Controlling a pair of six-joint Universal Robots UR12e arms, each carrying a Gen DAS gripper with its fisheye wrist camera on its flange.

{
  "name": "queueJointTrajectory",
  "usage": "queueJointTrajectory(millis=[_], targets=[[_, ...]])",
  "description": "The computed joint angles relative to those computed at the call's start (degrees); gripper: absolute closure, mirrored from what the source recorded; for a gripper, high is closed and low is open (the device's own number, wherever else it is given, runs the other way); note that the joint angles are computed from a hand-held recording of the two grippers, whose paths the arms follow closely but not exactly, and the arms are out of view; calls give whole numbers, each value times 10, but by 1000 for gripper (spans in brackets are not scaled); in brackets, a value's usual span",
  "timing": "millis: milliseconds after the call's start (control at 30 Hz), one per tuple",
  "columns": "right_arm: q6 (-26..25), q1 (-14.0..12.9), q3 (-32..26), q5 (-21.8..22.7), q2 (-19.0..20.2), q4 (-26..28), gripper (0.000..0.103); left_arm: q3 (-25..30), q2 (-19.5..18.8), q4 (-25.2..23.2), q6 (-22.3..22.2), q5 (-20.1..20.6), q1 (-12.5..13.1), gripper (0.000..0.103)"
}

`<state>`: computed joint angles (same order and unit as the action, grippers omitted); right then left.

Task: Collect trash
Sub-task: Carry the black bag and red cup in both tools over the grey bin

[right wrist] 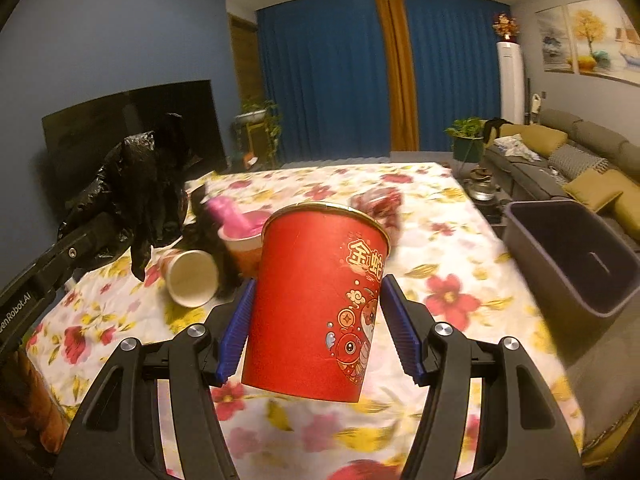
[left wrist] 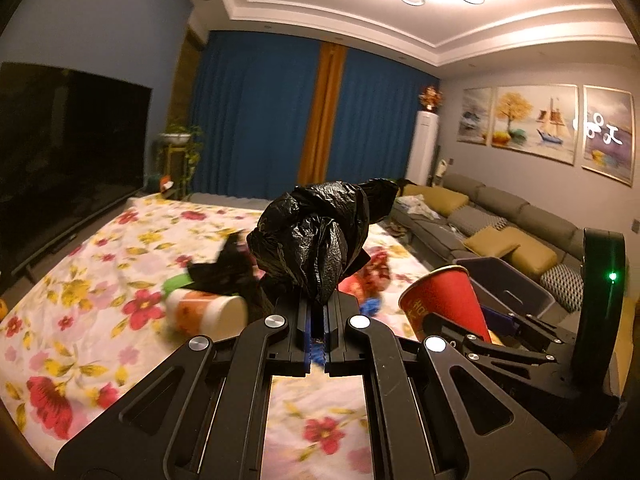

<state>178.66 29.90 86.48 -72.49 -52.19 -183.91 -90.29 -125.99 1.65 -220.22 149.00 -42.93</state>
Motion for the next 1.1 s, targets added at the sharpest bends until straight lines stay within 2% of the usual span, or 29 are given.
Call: queueJointTrajectory(millis=[167,467,733,900,1100], targets=[[21,-18,7,-23,-6,-28,42,43,-24,16,54,-35,6,100],[61,-55,7,-87,-9,-73,41,146,-77,15,124,-109,19,100],[72,-83,5,-147,0,-127,41,286,-152,9,215,-178,26,100],[81,-94,-5,-172,10,-132,41,354,-191,-10,228,-219,32,100],[99,-103,-20,-180,22,-133,41,416,-227,-40,233,-266,43,100]])
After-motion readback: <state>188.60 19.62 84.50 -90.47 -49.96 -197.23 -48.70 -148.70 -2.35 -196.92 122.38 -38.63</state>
